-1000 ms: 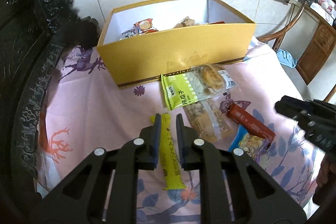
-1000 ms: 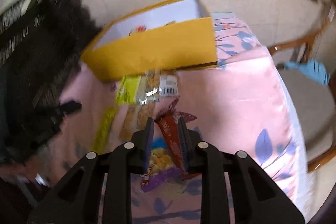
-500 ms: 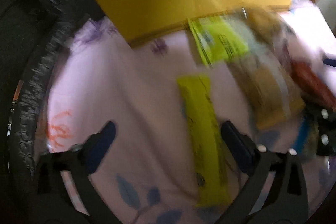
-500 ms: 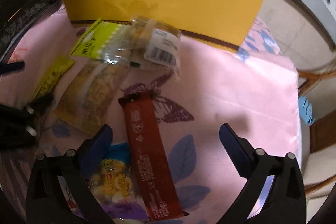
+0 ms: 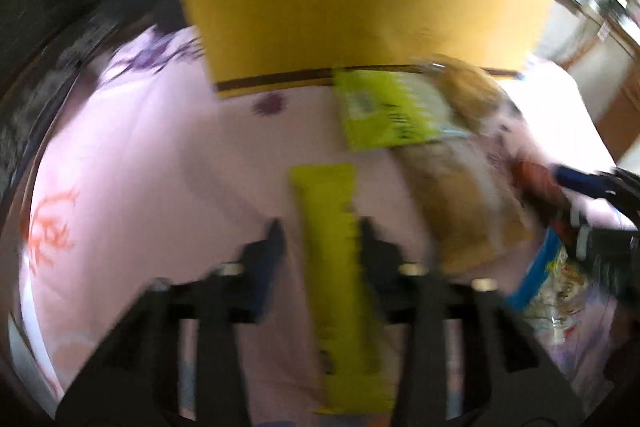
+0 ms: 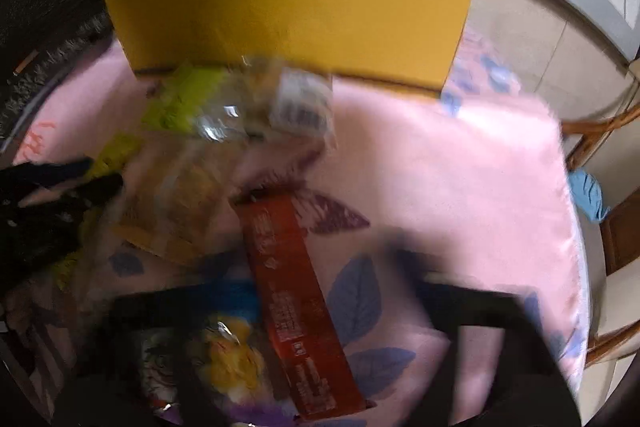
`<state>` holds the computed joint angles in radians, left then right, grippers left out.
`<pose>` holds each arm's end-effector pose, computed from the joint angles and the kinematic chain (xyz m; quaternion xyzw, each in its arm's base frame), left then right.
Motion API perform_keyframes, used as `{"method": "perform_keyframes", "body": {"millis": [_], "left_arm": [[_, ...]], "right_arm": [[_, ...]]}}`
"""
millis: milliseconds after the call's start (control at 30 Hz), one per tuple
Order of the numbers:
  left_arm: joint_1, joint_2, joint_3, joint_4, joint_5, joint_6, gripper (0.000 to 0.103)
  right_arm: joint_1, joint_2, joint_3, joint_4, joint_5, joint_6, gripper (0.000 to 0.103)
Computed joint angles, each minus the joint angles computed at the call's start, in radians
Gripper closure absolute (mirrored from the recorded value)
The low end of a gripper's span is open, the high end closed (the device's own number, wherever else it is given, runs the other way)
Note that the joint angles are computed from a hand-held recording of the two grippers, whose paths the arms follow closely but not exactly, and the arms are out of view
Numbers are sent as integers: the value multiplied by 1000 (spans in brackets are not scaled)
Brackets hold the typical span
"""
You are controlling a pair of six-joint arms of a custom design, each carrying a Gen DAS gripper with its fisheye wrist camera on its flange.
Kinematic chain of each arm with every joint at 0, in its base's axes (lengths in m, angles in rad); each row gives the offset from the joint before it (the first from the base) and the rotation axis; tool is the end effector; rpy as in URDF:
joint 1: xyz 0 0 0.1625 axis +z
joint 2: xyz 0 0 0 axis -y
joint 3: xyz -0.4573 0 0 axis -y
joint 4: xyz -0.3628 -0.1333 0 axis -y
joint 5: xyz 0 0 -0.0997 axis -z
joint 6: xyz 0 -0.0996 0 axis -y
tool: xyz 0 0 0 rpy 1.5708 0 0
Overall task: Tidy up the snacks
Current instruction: 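Drop the yellow stick pack into the yellow box with the left gripper while the right drops the red bar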
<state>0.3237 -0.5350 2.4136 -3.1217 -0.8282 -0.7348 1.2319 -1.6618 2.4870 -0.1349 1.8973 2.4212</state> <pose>-0.2720 -0.3029 -0.0517 0.2902 0.8744 -0.2162 0.3233 0.0245 -0.2354 0.2144 0.1012 -0.8896 0.2886 0.3393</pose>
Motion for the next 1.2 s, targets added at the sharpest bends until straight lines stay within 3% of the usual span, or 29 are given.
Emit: {"method": "perform_keyframes", "body": {"millis": [133, 200, 333, 367, 500, 600, 700, 867, 933, 1033, 1067, 1100, 1133, 1167, 1200], "left_arm": [[9, -14, -20, 36, -34, -2, 82], [19, -37, -9, -6, -80, 3, 82], [-31, -94, -16, 80, -39, -45, 82], [-40, -125, -14, 91, -48, -59, 82], [-87, -218, -85, 279, -8, -99, 82], [-76, -276, -171, 384, 44, -84, 82], [-52, -290, -268, 424, 112, -25, 82], [21, -221, -448, 428, 229, 136, 82], [50, -192, -524, 533, 288, 141, 82], [87, -173, -564, 520, 285, 173, 82], [96, -163, -575, 523, 285, 174, 79], [108, -148, -588, 538, 303, 163, 69], [115, -136, -603, 593, 342, 117, 16], [118, -125, -619, 686, 398, 33, 2], [115, -111, -621, 737, 463, -27, 2]], "right_arm": [[-64, -39, 15, 27, -74, -2, 79], [-57, -50, -2, 84, -63, 20, 79], [-28, -142, -16, 164, -69, 68, 79], [-9, -151, -32, 196, -71, 94, 79], [216, -195, -153, 333, 52, 205, 79], [355, -165, -284, 410, 125, 292, 79], [403, -130, -413, 464, 115, 346, 79], [429, -42, -565, 439, 100, 240, 79], [401, 15, -620, 447, 54, 231, 79], [374, 90, -664, 424, 49, 204, 77], [366, 105, -669, 418, 44, 194, 72], [349, 134, -681, 412, 31, 175, 42], [346, 152, -688, 407, 45, 172, 12], [345, 171, -690, 386, 72, 176, 3], [336, 174, -685, 375, 63, 182, 1]]}}
